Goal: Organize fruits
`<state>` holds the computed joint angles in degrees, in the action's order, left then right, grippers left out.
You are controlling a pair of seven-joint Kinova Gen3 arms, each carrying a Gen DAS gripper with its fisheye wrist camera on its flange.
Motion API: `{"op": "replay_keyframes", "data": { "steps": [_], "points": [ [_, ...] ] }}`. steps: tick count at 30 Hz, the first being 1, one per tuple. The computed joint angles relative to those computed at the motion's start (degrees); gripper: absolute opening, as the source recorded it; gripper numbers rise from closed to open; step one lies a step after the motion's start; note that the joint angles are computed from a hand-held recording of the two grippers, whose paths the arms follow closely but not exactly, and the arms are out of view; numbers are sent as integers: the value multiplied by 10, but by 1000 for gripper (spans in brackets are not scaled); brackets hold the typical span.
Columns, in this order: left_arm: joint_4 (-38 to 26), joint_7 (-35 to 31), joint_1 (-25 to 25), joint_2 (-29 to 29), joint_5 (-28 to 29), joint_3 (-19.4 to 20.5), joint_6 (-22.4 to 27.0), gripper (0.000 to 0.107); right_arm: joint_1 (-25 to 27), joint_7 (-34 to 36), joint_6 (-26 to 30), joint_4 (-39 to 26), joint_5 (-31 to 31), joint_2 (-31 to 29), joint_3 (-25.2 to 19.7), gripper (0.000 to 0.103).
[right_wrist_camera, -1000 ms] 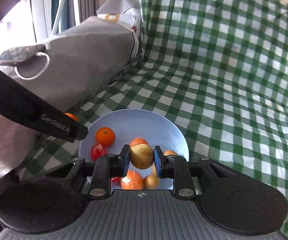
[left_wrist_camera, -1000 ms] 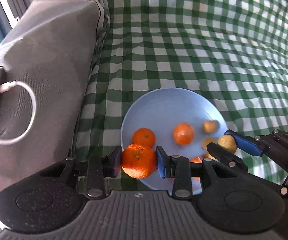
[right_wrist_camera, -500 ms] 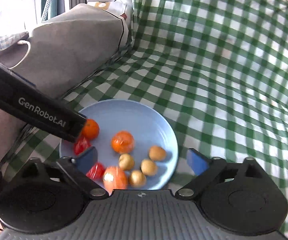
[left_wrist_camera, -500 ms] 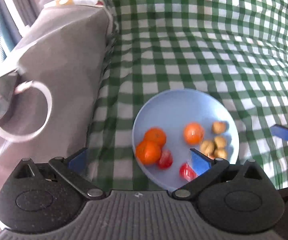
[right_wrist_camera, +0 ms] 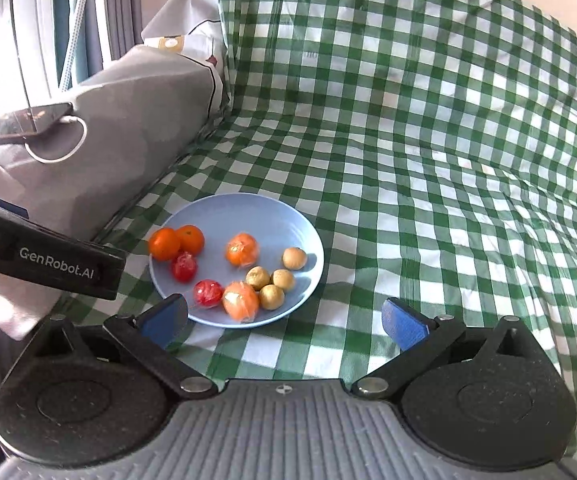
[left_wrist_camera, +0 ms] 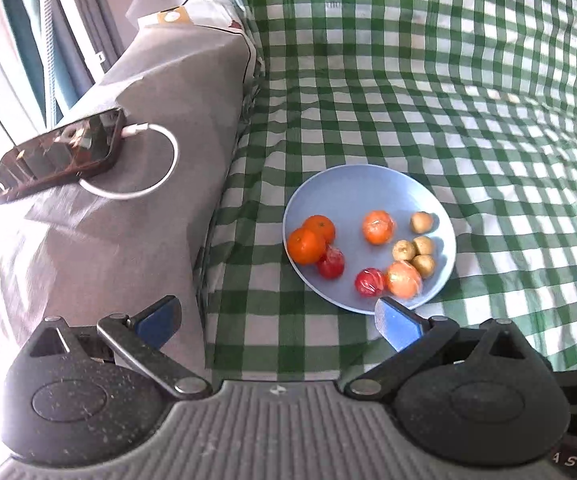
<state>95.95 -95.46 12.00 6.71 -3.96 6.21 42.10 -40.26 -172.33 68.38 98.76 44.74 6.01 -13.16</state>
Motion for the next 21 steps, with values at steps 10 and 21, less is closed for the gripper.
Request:
{"op": "replay_keyframes", "data": {
  "steps": [10,21],
  "points": [
    [18,18,-2,-33,-11,0,12,103,-22,-24,37,-4,11,-16,-20,102],
    [8,18,-11,-38,13,1,32,103,-25,-27,47,-5,18,-22,-29,102]
  ]
}}
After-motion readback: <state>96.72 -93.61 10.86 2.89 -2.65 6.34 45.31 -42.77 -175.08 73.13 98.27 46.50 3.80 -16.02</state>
